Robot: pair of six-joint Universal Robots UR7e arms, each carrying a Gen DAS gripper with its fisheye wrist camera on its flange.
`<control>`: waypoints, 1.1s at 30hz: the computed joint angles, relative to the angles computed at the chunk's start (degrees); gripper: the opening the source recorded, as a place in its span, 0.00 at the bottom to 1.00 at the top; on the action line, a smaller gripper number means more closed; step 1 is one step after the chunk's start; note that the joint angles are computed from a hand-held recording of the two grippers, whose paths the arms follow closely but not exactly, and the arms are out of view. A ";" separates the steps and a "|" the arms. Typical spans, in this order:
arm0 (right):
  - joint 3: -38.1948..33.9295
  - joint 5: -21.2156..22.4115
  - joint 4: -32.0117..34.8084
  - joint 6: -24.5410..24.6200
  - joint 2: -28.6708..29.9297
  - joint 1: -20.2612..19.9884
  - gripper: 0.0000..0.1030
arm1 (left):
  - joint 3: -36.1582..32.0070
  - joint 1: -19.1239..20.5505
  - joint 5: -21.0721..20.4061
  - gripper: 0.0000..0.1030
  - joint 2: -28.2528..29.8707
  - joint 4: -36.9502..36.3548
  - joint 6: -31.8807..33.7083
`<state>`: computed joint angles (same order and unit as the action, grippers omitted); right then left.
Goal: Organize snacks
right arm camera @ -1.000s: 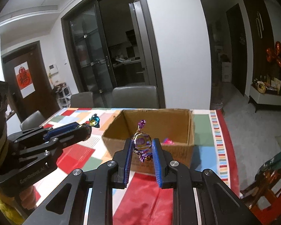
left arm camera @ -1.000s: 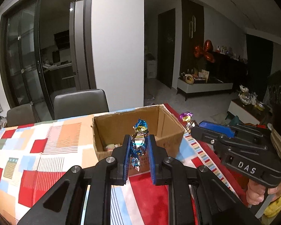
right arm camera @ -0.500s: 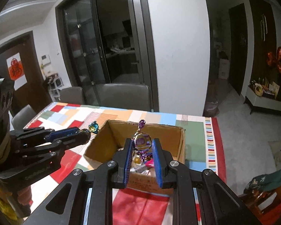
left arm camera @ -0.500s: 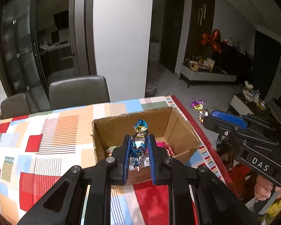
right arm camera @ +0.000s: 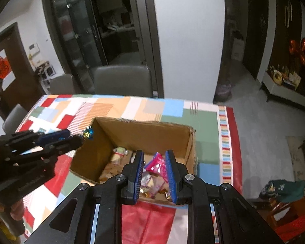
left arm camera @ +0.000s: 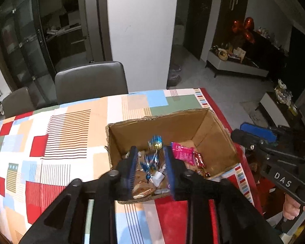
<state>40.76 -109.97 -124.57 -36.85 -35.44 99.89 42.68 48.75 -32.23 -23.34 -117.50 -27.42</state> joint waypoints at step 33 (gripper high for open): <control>46.79 8.02 -37.82 -5.15 -28.05 -2.85 0.86 | 40.23 -14.43 26.37 1.00 -10.11 -40.71 6.46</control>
<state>87.55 -101.95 -162.39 -42.00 -63.49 97.05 82.91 34.32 -5.86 -33.46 -158.21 -20.96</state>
